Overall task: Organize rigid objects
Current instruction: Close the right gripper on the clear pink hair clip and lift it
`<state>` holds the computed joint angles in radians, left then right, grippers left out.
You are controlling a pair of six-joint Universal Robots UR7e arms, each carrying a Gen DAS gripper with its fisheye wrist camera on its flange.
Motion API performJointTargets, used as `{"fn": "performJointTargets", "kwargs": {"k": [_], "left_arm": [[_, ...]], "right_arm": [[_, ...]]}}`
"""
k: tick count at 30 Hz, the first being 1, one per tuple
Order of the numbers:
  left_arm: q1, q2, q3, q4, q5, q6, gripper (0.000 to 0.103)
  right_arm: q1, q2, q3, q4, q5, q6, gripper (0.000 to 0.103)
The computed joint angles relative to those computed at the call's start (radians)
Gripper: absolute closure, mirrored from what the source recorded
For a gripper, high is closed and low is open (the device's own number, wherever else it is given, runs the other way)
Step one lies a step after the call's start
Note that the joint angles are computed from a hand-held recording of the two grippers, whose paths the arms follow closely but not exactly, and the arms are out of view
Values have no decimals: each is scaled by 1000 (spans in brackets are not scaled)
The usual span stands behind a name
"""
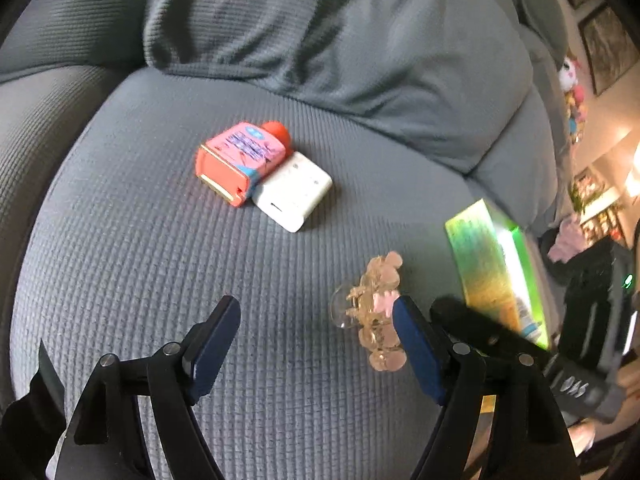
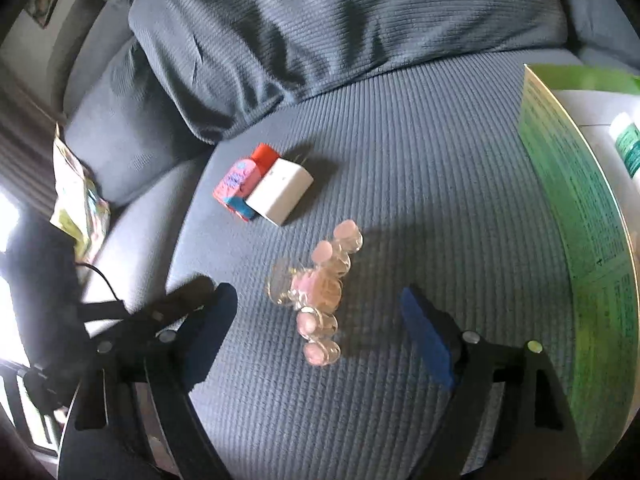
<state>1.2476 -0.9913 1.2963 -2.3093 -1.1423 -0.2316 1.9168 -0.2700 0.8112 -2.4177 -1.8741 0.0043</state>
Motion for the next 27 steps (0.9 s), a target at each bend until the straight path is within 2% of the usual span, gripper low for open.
{"fn": "performJointTargets", "kwargs": {"k": [11,22,24,25,26,27], "left_arm": [[-21,43,-28,93,1,59,24],[-30,88,-58,154,19,76,26],[-30,89,-54,142,11,91,38],[-26,88,-56,141,-11,94,43],[-20,89,-61,144,-49,96,53],[-16,88,-63,145,-74,101,60]], "right_arm": [[-21,23,-63,67,51,76,23],[-17,121,-229,226,19,97,35],[-15,136,-254,247,8,93,35],[-14,139,-256,243,0,83,36],[-13,140,-256,240,-1,77,38],[-14,137,-253,237,11,73,44]]}}
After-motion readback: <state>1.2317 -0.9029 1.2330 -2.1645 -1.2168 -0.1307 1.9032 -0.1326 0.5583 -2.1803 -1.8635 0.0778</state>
